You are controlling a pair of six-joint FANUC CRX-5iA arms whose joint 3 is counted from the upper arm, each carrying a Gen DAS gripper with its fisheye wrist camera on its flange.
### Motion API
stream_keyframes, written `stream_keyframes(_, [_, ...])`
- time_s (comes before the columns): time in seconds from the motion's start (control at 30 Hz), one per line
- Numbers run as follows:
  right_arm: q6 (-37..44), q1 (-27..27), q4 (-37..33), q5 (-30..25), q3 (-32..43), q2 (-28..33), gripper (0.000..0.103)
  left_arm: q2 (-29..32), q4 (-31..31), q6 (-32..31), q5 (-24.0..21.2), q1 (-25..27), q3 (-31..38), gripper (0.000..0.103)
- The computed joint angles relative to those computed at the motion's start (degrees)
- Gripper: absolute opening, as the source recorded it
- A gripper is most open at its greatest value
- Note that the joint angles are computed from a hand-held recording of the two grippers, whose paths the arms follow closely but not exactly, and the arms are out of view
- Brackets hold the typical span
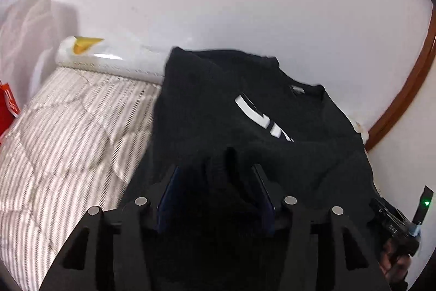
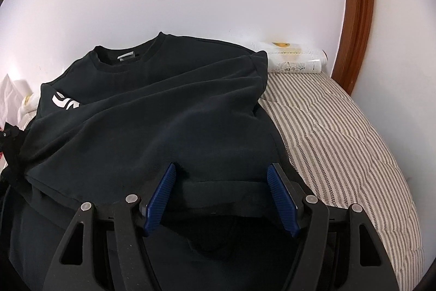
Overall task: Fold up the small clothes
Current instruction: 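Fold the held sleeve across the sweatshirt back with the left tool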
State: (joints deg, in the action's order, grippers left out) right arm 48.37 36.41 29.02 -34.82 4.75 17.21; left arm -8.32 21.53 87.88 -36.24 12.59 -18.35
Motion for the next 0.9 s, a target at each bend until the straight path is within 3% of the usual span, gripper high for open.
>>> stream_keyframes(0.13, [-1.6,0.2,2.8,0.5,-1.2,-0.3,0.069,-1.4,1.9,-1.2,-1.0,-0.8,-1.4,0.053])
stream_keyframes(0.33, [-1.1,-0.2,2.0,0.5,-1.5,-1.4,0.069,-4.0,-17.9,16.7,-4.1,-4.0,3.0,0.055])
stream_keyframes(0.47, [-7.3,-0.6,8.6,2.1,-4.8,-3.3,0.069,-4.3,-25.4,23.1,-8.7,-4.8,5.7,0.053])
stream_keyframes(0.57, [-11.4,-1.3,12.4,2.3,-6.3,-4.3,0.069,-5.2,-26.1,23.3,-9.9,-4.2,5.2,0.053])
stream_keyframes(0.73, [-13.6,-2.1,13.7,2.0,-7.0,-5.0,0.069,-6.0,-21.7,19.6,-8.8,-2.7,3.4,0.053])
stream_keyframes(0.9, [-13.4,-2.8,13.1,1.1,-6.8,-5.3,0.069,-3.3,-24.0,21.5,-8.9,-4.3,5.2,0.053])
